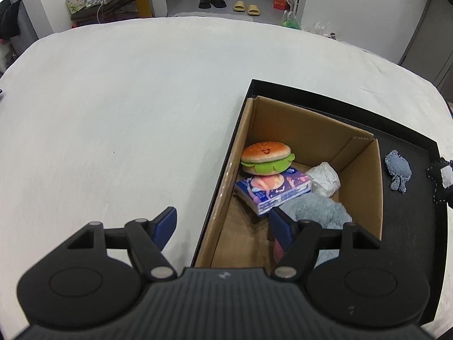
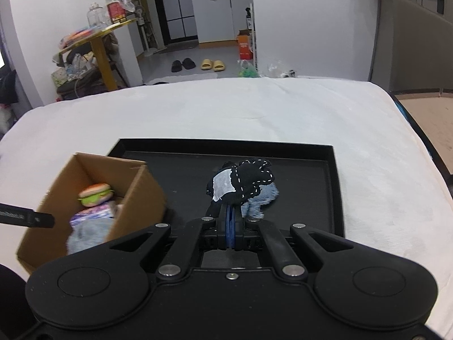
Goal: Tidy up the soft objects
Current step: 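Carry the black fabric piece into the box and release it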
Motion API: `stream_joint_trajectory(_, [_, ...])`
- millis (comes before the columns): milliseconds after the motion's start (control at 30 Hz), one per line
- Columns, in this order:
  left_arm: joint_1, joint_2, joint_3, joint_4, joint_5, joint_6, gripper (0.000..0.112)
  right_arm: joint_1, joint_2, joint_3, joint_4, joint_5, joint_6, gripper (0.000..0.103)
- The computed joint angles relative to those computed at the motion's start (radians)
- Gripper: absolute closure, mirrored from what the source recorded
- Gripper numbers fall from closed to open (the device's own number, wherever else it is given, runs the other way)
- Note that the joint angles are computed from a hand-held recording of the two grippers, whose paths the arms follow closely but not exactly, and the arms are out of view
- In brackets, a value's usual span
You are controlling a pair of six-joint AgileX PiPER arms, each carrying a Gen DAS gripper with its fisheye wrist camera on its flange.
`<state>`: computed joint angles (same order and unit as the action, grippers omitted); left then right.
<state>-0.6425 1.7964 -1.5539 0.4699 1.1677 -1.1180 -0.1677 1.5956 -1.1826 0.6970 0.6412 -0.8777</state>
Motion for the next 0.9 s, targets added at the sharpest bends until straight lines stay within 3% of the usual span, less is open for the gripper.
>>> stream_joint_trajectory(633, [0.026, -0.133, 0.214, -0.031, -0.162, 0.009, 0.046, 0.216, -0.133, 0.054, -0.085, 0.020, 0.156, 0.102])
stream_joint_trajectory(733, [0.034, -0.148, 0.241, -0.038, -0.178, 0.016, 0.051, 0.247, -0.142, 0.063, -0.097, 0.019, 0.177, 0.102])
stream_joint_trajectory(900, [0.056, -0.165, 0.287, -0.072, -0.224, 0.039, 0.068, 0.295, -0.142, 0.057, -0.125, 0.029, 0.217, 0.102])
